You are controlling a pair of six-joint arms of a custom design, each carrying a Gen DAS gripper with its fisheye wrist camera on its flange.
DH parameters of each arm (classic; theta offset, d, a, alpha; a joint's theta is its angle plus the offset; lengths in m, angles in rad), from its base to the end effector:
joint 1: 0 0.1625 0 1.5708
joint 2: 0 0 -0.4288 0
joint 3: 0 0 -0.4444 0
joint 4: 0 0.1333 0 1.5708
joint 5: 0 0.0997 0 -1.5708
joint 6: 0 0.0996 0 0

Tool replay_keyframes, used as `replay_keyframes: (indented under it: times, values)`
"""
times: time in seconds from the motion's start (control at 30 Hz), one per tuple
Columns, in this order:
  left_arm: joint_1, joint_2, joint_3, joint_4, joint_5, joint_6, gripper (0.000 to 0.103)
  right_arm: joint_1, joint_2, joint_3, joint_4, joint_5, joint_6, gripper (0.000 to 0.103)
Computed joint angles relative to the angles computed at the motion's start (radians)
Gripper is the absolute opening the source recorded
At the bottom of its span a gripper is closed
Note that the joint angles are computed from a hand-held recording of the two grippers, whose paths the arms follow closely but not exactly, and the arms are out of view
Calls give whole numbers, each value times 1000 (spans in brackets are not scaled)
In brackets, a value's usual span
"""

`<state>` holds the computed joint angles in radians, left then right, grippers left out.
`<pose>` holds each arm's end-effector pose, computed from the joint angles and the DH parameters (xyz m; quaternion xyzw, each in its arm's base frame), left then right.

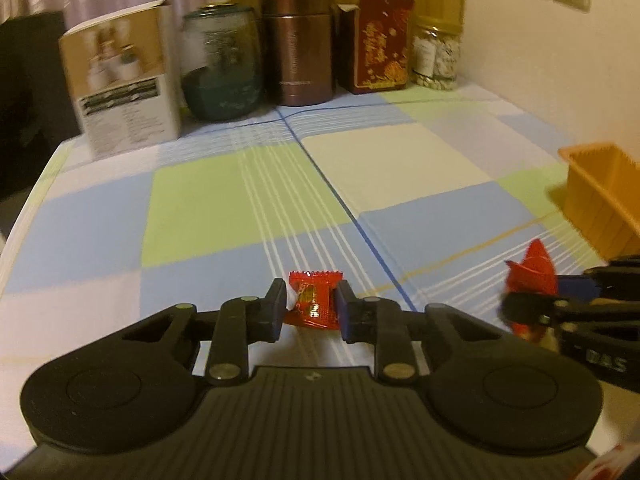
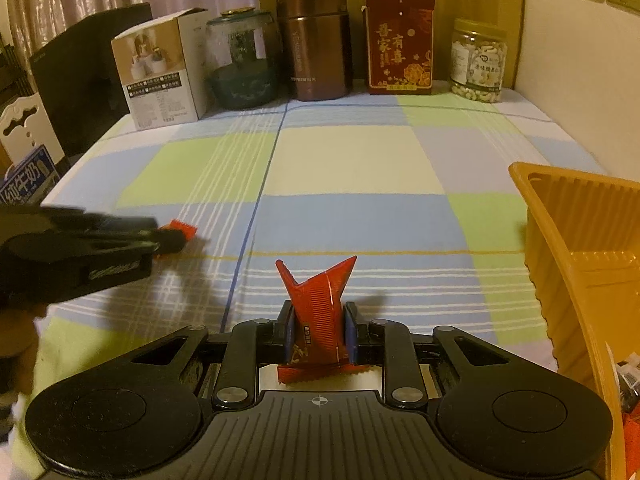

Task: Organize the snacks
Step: 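Grasp the small red wrapped candy with the left gripper, then carry both held red candies over the orange tray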

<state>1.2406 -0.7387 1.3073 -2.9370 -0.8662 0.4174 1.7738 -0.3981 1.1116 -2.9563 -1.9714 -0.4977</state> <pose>-0.0773 -0.8355 0.2303 0.1911 0.8541 -0.3503 0.3336 0.2672 -0.8296 0.0282 0.2559 -0.8915 0.2920 0.2332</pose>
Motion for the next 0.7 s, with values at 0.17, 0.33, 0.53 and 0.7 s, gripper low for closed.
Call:
replay_keyframes:
  times: [0.17, 0.33, 0.53, 0.7]
  values:
    - [-30, -76, 119, -7, 34, -104, 23, 7, -29, 41, -9, 10, 1, 25]
    - [-63, -153, 246, -11, 49, -196, 23, 18, -106, 160, -25, 22, 32, 25]
    - [-124, -247, 387, -49, 100, -279, 23, 37, -208, 306, -63, 15, 82, 25]
    - [-179, -324, 478, -72, 141, -350, 23, 56, -290, 407, -92, 12, 108, 25]
